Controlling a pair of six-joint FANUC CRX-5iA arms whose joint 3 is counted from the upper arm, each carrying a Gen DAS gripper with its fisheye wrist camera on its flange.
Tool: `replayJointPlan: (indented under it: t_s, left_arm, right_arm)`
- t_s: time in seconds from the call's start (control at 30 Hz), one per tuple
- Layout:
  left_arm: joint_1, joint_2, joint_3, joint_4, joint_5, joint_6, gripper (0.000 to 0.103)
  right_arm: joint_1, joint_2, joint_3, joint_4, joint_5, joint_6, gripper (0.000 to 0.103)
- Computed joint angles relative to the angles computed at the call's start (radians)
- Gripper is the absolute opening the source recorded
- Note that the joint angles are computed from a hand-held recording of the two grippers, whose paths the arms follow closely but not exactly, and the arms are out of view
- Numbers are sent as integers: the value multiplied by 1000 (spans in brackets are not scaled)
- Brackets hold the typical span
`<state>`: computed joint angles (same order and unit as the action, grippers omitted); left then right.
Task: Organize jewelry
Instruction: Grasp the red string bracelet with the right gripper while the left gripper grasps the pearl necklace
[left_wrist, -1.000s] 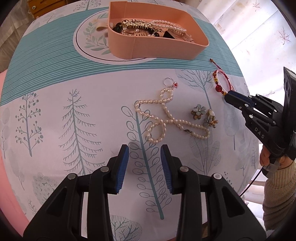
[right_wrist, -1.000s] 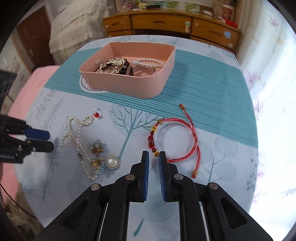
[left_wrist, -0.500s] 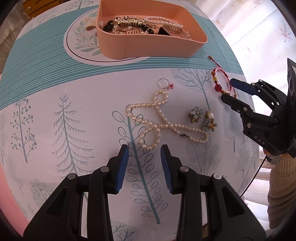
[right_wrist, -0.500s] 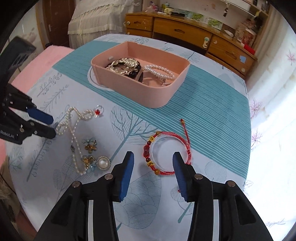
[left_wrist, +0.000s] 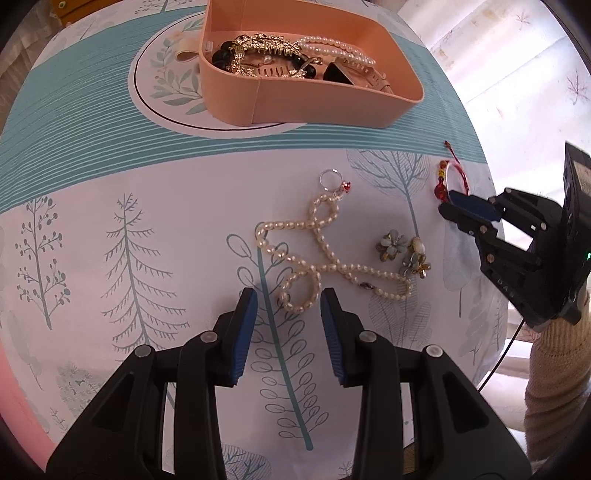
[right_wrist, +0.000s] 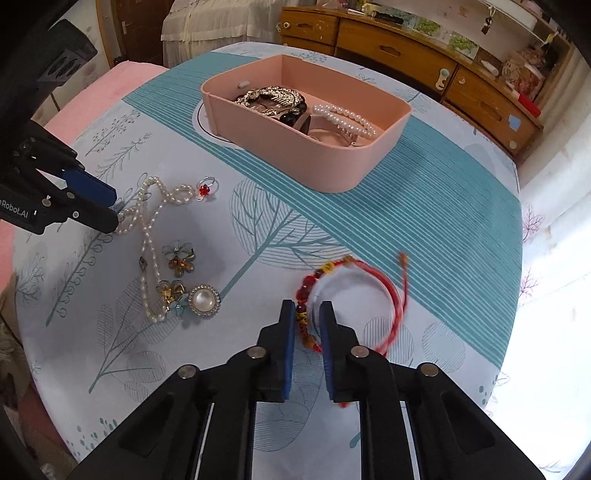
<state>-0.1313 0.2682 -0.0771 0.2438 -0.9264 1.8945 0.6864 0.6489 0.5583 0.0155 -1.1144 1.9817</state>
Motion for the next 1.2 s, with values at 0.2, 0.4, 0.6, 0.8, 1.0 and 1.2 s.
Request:
replayJointPlan:
  t_s: [0.2,0.4,0.6,0.8,1.0,1.2]
  left_arm:
    - [39,51,63,12,-50,48,32]
    - [71,93,112,40,-93,53,32]
    - [45,142,215,-41,-183,119,32]
    - [-25,228,401,-197,-345,160,30]
    - [-9,208,347,-104,-283,91,2]
    - [-23,130,268,-111,-204,115,2]
  right_arm:
    - [-1,-22,-30,9,38,-101,11]
    - [-14,-65,-56,-40,74,-201,11]
    - [-16,-100,-80,-68,87,-235,11]
    - [-11,-123,-100,-77,98,-260,11]
    - [-15,-134,-118,-86,108,-282,11]
    - [-21,-149,-137,-96,114,-291,11]
